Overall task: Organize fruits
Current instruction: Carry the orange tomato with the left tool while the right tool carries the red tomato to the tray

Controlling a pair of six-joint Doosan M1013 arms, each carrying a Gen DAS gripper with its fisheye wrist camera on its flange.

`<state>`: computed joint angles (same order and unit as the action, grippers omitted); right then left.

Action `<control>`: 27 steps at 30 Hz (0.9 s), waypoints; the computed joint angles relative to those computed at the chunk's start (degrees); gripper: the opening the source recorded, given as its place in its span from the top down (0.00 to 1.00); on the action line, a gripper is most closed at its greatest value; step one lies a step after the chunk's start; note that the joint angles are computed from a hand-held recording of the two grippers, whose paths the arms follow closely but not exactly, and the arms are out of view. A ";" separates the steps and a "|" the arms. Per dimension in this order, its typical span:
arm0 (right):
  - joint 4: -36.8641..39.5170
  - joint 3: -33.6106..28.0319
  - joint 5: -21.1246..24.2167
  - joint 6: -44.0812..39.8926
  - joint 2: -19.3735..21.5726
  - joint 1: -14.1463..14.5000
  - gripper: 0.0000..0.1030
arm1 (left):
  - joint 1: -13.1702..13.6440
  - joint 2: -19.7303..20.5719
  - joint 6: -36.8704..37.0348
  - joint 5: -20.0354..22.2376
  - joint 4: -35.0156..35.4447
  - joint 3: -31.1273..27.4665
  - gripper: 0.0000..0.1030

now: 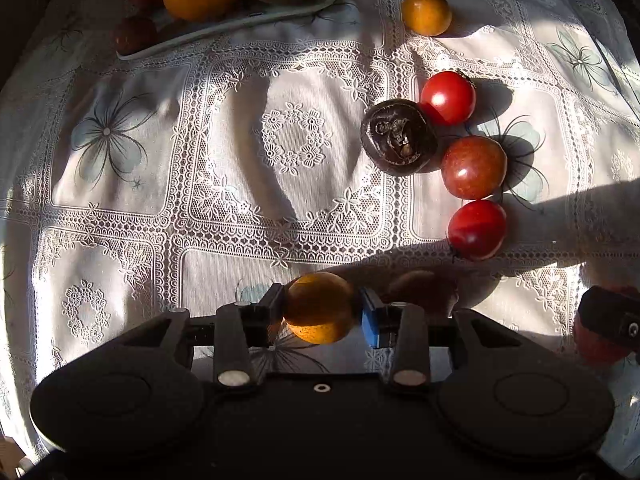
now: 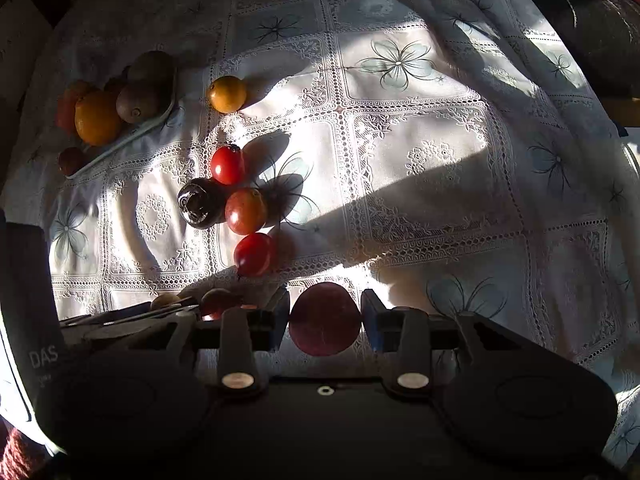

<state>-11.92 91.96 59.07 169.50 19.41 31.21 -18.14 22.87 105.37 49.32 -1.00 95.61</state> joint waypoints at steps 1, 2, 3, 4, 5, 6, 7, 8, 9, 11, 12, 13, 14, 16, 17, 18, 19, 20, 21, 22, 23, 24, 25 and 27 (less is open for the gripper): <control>-0.02 -0.01 -0.02 -0.28 -0.01 0.05 0.61 | 0.11 0.11 0.16 -0.15 -0.25 0.03 0.53; -0.07 -0.08 0.05 -0.37 0.00 0.10 0.61 | 0.08 0.13 0.29 -0.07 -0.15 -0.03 0.54; -0.13 -0.12 0.10 -0.43 -0.02 0.14 0.61 | 0.00 0.08 0.56 -0.01 0.06 -0.08 0.55; -0.17 -0.15 0.12 -0.55 -0.05 0.19 0.61 | -0.06 -0.09 0.61 -0.21 0.14 0.03 0.55; -0.15 -0.16 0.11 -0.65 -0.10 0.22 0.61 | -0.05 -0.16 0.51 -0.33 0.13 0.07 0.55; -0.13 -0.16 0.07 -0.71 -0.14 0.24 0.61 | -0.12 -0.23 0.24 -0.27 0.32 0.09 0.55; -0.10 -0.19 0.04 -0.83 -0.18 0.29 0.61 | -0.18 -0.32 0.02 -0.13 0.42 0.07 0.55; -0.09 -0.18 0.00 -0.97 -0.25 0.33 0.61 | -0.17 -0.43 0.05 -0.03 0.32 0.05 0.55; -0.13 -0.16 -0.03 -1.02 -0.33 0.37 0.61 | -0.21 -0.80 0.25 0.03 0.09 0.17 0.55; -0.31 -0.11 -0.03 -0.82 -0.52 0.47 0.61 | -0.27 -1.49 0.43 -0.07 0.28 0.32 0.55; -0.41 -0.07 -0.08 -0.71 -0.64 0.52 0.61 | -0.30 -1.88 0.52 -0.19 0.47 0.45 0.55; -0.55 -0.09 -0.07 -0.44 -0.75 0.61 0.61 | -0.37 -2.48 0.60 -0.29 0.73 0.77 0.55; -0.65 -0.07 -0.04 -0.22 -0.86 0.68 0.61 | -0.32 -3.16 0.96 -0.28 0.55 1.11 0.55; -0.84 -0.04 0.05 0.10 -1.08 0.87 0.61 | -0.30 -4.10 1.49 0.73 0.01 1.07 0.55; -0.91 -0.04 0.09 0.11 -1.14 0.95 0.61 | -0.21 -4.52 1.77 1.25 -0.23 1.17 0.55; -0.91 -0.02 0.16 0.12 -1.23 1.06 0.61 | -0.02 -5.00 2.11 1.65 -0.45 1.40 0.55; -0.85 0.01 0.20 0.14 -1.35 1.19 0.61 | 0.27 -5.61 2.63 1.97 -0.53 1.74 0.55; -0.72 0.06 0.20 0.13 -1.49 1.31 0.61 | 0.44 -5.98 2.89 2.04 -0.52 1.98 0.55; -0.58 0.11 0.16 0.13 -1.59 1.42 0.61 | 0.68 -6.36 3.30 2.16 -0.51 2.21 0.55; -0.43 0.13 0.14 0.12 -1.69 1.59 0.61 | 1.08 -6.71 3.98 2.48 -1.00 2.28 0.55; -0.36 0.09 0.23 0.09 -1.74 1.76 0.61 | 1.25 -6.93 4.20 2.73 -1.18 2.39 0.55; -0.36 0.03 0.37 0.03 -1.75 1.89 0.61 | 1.73 -7.11 4.84 2.88 -1.80 2.48 0.55; -0.44 -0.10 0.71 -0.03 -1.75 2.18 0.61 | 2.02 -7.52 5.23 3.20 -1.95 2.63 0.55; -0.32 -0.32 1.18 -0.45 -1.74 2.49 0.61 | 2.51 -7.91 5.53 4.22 -2.45 2.65 0.55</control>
<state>-12.25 91.64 60.25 169.05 17.67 33.70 -15.62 14.96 110.90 53.54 -3.45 98.26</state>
